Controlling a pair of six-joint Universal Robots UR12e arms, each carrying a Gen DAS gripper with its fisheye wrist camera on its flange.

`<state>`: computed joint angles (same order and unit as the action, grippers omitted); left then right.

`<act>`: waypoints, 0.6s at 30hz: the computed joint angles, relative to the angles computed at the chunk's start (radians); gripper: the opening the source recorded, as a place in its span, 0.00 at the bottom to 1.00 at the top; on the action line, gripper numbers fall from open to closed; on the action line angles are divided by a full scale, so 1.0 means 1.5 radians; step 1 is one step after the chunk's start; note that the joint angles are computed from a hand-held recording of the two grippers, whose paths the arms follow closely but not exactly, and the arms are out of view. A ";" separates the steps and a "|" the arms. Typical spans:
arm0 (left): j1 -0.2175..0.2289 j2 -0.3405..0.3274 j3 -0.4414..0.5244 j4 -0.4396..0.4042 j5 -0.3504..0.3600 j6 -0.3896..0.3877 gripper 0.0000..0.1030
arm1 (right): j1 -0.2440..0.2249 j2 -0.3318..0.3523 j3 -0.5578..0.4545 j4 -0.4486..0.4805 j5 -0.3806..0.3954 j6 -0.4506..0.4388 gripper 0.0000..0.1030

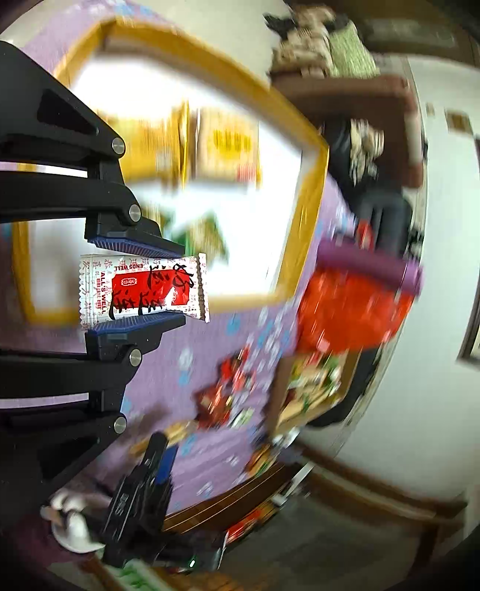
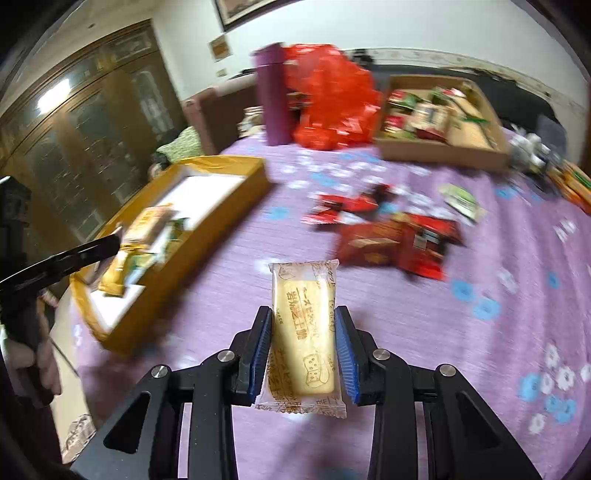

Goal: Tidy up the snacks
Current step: 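Carry both packs into the yellow-rimmed tray and open both grippers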

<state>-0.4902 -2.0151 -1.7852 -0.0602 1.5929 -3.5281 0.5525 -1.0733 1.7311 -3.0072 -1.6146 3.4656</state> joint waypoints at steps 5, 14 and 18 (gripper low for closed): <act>0.021 0.012 -0.033 0.017 0.042 -0.048 0.26 | 0.024 0.026 -0.065 0.034 0.039 -0.027 0.33; 0.056 0.021 -0.072 0.054 0.016 -0.100 0.27 | 0.061 0.093 -0.198 0.116 0.081 -0.064 0.33; 0.066 0.028 -0.089 0.081 -0.003 -0.113 0.29 | 0.072 0.124 -0.251 0.158 0.072 -0.074 0.33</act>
